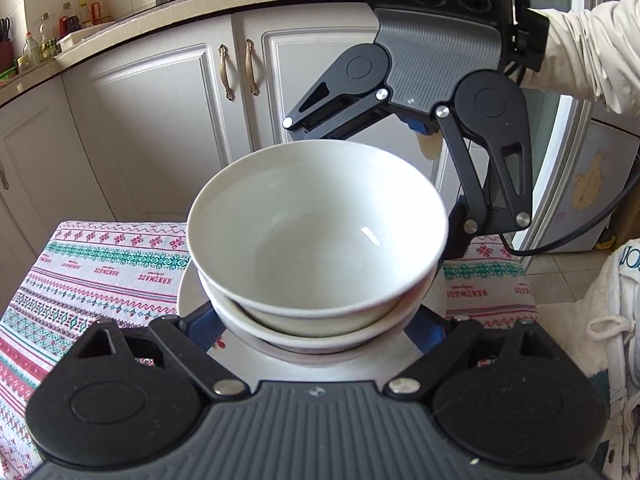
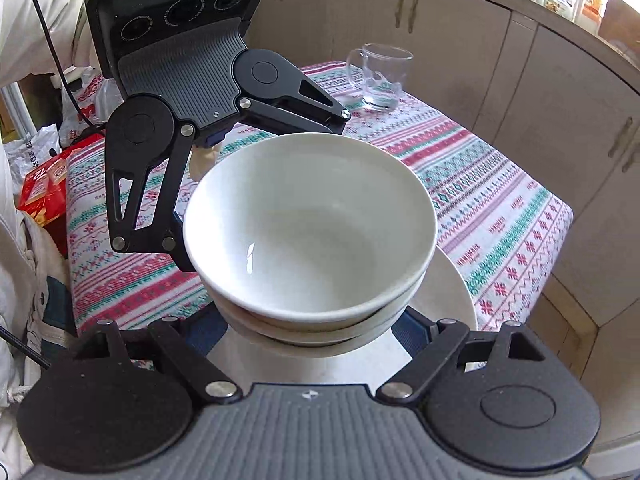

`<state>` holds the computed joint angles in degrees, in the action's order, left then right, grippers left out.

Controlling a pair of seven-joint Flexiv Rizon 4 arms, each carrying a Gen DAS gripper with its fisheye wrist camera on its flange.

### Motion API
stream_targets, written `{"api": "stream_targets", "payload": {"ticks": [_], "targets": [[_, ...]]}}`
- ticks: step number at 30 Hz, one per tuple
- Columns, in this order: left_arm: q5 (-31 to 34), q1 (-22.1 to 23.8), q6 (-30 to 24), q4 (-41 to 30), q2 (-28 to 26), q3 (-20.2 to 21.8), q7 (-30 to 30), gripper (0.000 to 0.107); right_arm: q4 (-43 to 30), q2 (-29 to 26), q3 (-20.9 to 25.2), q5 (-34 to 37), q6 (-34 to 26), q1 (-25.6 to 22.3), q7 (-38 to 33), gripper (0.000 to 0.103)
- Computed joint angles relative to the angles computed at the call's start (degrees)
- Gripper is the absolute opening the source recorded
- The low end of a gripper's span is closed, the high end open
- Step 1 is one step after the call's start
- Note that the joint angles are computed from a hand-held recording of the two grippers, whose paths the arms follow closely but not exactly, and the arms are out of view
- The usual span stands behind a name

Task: Organize plates and bowls
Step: 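Lift and carry the bowl stack onto the plate stack with both tools, then open both tools and withdraw them from the stacked dishes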

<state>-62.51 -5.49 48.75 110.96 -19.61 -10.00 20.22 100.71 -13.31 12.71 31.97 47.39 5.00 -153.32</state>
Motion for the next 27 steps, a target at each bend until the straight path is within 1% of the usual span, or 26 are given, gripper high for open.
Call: {"api": "stream_targets", "payload": {"ticks": [7, 14, 16, 19, 21, 23, 25, 26, 27], "targets": [[0.8, -0.1, 0.7, -1.3, -1.6, -0.6, -1.1, 0.093, -0.5, -1.2, -0.2, 0.1, 0.0, -0.7, 0.1, 0.091], [0.1, 0.6, -0.1, -0.7, -1.3, -0.5, -2.0, 0.093, -0.8, -1.4, 0.0, 0.5, 0.1, -1.2, 0.4, 0.091], [-1.0, 0.5, 0.7, -0.3, -1.2, -0.6, -1.7, 0.094, -0.5, -1.2, 0.1, 0.8, 0.8, -1.2, 0.5, 0.091], [-5.6, -0.8, 5.4, 2.2, 0.2, -1.2, 2.4, 0.095, -0.1, -1.0, 0.1, 1.4, 1.6, -1.0, 2.0, 0.095], [-9.6, -2.0, 8.3, 4.2, 1.7, -1.3, 4.9, 0.097, 1.2, -0.5, 0.3, 1.4, 4.0, -0.6, 2.8, 0.101], [-14.3, -3.0, 9.8, 6.1, 3.5, -1.0, 7.6, 0.099, 2.7, 0.5, 0.5, 1.4, 6.1, -0.1, 3.8, 0.102], [-18.2, -4.5, 11.5, 8.0, 5.4, -0.2, 8.8, 0.100, 4.6, 1.8, 0.4, 0.6, 8.7, 0.7, 6.2, 0.103], [-20.6, -5.5, 12.8, 9.2, 6.5, 0.3, 9.5, 0.100, 5.7, 2.6, 0.4, 0.4, 9.7, 1.0, 7.4, 0.103], [-24.4, -6.9, 15.1, 10.3, 7.7, 0.5, 11.0, 0.100, 6.8, 3.6, 0.5, 0.6, 10.9, 1.3, 8.3, 0.103]]}}
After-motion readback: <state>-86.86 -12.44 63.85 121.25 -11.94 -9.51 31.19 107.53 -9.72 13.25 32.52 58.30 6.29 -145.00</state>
